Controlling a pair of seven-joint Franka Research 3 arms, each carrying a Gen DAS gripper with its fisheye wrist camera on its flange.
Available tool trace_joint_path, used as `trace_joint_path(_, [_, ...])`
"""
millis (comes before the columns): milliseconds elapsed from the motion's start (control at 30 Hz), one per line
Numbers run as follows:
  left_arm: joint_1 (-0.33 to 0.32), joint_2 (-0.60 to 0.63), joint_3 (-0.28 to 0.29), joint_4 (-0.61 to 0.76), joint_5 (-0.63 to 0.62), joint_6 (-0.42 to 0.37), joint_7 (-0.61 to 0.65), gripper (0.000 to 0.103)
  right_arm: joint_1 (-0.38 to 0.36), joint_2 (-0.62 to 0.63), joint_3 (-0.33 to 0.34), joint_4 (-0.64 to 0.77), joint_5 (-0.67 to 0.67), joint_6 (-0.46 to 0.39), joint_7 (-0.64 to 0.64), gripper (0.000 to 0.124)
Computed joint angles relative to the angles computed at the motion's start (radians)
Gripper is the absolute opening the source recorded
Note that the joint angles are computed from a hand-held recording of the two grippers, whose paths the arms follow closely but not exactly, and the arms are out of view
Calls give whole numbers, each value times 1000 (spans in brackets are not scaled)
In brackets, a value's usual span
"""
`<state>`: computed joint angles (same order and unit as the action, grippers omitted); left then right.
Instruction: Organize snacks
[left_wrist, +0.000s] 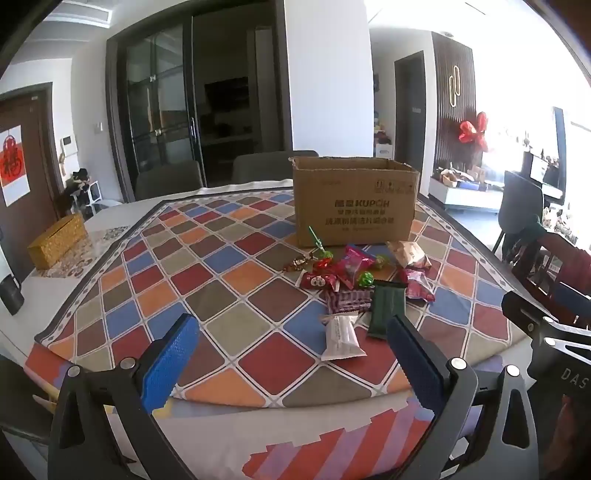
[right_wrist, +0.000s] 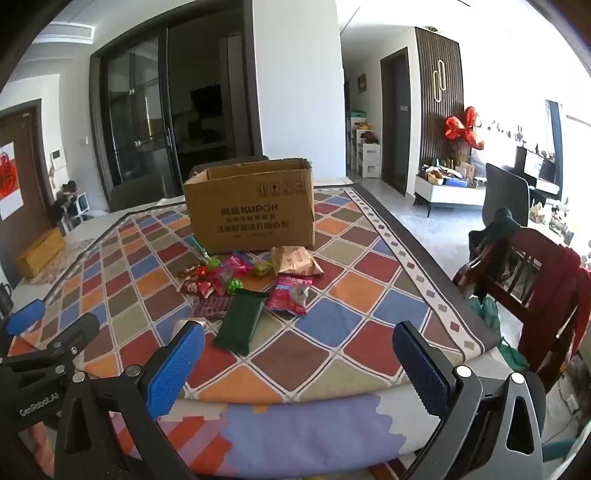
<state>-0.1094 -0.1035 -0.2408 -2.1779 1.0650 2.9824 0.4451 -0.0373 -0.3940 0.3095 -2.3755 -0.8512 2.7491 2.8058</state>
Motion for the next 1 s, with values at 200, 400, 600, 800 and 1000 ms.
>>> trace_joint_path(200, [-2, -5, 4, -8, -14, 11, 12, 103, -5, -10, 2, -8, 3, 11, 4, 103])
trace_joint_path(400, [-2, -13, -5, -2, -46, 15, 49, 103, -19, -6, 13, -7, -8, 16, 11, 103])
trace_joint_path(600, [15, -18, -10, -10, -3, 33, 6, 103, -16, -21, 14, -10, -5, 12, 8, 103])
trace_joint_path(800, [17, -21, -12, -13, -5, 34, 9, 103, -22, -31, 16, -17, -12, 20, 15, 103])
trace_joint_path(1000, [21, -24, -13, -16, -2, 38, 4, 103, -31, -30, 27, -14, -17, 19, 23, 103])
